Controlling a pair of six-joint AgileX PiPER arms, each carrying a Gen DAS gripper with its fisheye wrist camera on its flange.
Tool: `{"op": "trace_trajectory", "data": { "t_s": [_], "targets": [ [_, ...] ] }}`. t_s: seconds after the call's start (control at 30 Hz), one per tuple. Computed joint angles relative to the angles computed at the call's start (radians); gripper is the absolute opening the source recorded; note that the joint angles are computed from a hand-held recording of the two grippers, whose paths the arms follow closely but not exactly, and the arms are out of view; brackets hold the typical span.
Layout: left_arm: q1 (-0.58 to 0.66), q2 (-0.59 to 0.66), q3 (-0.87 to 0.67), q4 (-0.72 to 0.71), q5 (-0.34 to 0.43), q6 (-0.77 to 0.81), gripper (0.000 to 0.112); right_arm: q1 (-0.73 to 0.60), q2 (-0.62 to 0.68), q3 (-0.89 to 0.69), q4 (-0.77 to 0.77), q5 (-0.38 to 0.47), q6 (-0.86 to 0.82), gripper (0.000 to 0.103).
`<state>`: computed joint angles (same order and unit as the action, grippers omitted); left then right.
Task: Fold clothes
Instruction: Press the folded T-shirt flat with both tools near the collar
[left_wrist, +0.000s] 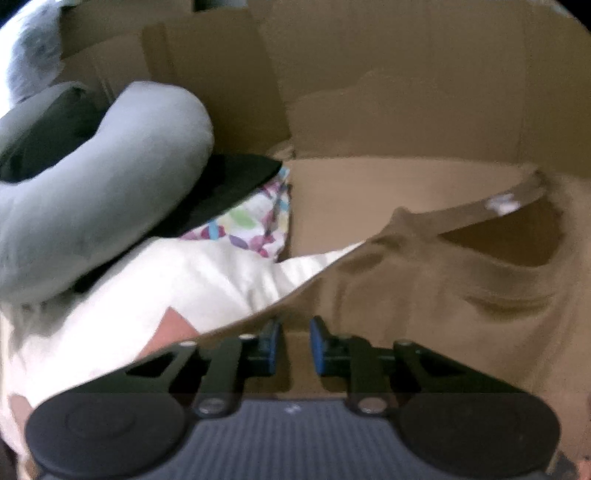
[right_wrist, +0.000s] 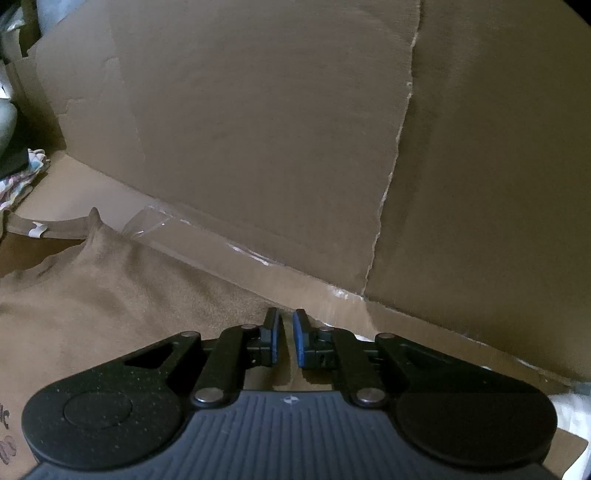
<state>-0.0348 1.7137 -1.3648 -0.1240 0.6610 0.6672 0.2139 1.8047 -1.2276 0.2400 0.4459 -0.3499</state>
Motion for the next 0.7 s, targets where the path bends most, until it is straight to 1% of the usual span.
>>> {"op": "trace_trajectory", "data": {
  "t_s": [0.03,0.1,0.17,0.27,0.33,0.37,0.43,0.53,0.63,0.67,0.7],
  "targets": [
    [-0.024,0.016,-0.021,0.057,0.008,-0.068,0.012,0.004,0.002,-0.002,-0.021,-0.004,0.013,0.012],
    [-0.059,0.044,-0.063,0.143,0.031,-0.186,0.009,0.016,0.006,-0.004,-0.076,-0.016,0.063,0.012],
    [-0.079,0.054,-0.074,0.197,0.037,-0.248,0.008,0.021,0.01,-0.015,-0.108,-0.007,0.109,0.012],
    [-0.08,0.041,-0.059,0.195,0.028,-0.249,0.005,0.027,0.015,-0.031,-0.153,0.007,0.174,0.013],
    [-0.051,0.022,-0.046,0.098,0.029,-0.184,0.005,0.033,-0.002,-0.026,-0.166,0.018,0.184,0.013],
    [-0.038,0.012,-0.038,0.049,0.031,-0.145,0.005,0.036,-0.019,-0.008,-0.146,0.008,0.155,0.014],
    [-0.027,-0.018,0.003,0.004,0.018,-0.093,0.005,0.027,-0.065,0.046,-0.031,-0.014,0.012,0.014],
    [-0.007,-0.076,0.084,-0.081,-0.009,-0.001,0.005,-0.002,-0.121,0.109,0.161,0.007,-0.204,0.015],
    [0.015,-0.121,0.135,-0.159,0.011,0.077,0.006,-0.02,-0.161,0.164,0.213,0.038,-0.301,0.017],
    [0.017,-0.134,0.15,-0.169,0.021,0.098,0.006,-0.027,-0.174,0.183,0.214,0.048,-0.326,0.017],
    [0.013,-0.149,0.172,-0.162,0.014,0.106,0.006,-0.034,-0.188,0.204,0.216,0.055,-0.353,0.018]
  ]
}}
